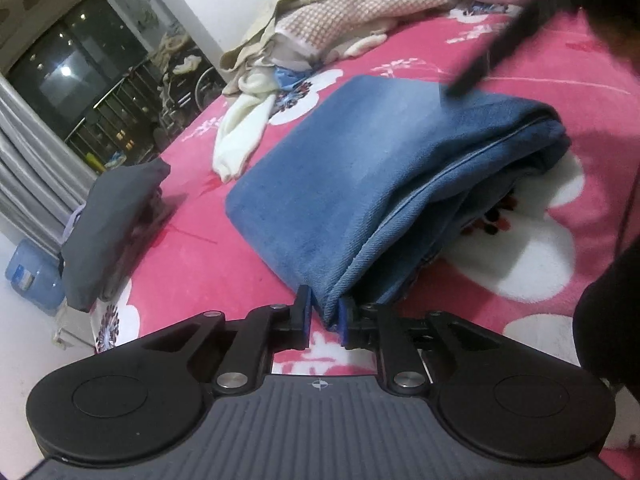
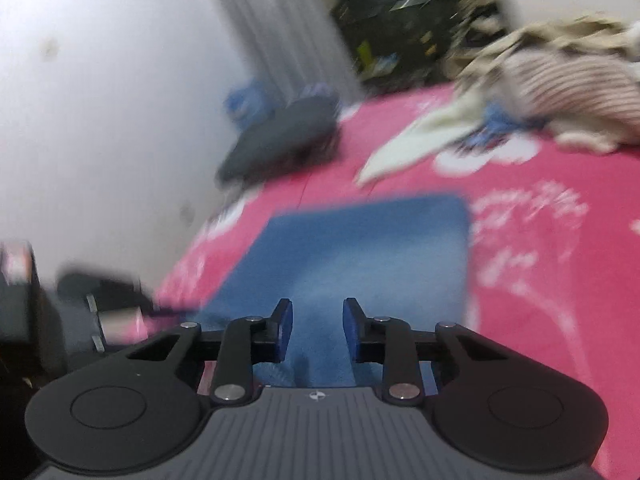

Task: Fold clothes
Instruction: 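Open the right gripper and release the folded jeans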

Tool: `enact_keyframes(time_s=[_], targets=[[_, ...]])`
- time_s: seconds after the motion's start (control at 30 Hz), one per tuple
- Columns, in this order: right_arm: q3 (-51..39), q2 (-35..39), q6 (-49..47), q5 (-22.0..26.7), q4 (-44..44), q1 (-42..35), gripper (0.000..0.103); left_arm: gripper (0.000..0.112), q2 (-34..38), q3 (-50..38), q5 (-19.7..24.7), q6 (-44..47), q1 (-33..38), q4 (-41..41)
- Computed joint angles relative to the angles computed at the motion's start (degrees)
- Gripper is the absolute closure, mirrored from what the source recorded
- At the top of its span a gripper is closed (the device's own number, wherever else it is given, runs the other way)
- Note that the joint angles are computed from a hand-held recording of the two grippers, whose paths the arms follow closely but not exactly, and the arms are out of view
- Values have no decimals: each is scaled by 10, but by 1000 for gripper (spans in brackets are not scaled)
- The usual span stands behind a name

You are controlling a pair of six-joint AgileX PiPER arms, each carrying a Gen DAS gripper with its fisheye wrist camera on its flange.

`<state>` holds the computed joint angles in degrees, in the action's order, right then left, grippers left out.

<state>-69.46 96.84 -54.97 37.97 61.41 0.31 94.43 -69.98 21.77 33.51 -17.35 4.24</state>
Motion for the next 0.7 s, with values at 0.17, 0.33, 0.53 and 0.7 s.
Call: enact_keyframes(time_s=[0.17,0.33,0.53,0.7], targets=[[26,22,-7,-44,-45,38,75,79,-25,-10,71,122,39,-146],[38,16,-26,-59,-30,41,76,77,-20,-77,186,122,79,-198],[49,-5,-3,-76,-35,44,75,77,-27,-113,194,17,104,-174],[84,-45,-113,-82,85,24,74,77,8,-134,191,61,98,-337]])
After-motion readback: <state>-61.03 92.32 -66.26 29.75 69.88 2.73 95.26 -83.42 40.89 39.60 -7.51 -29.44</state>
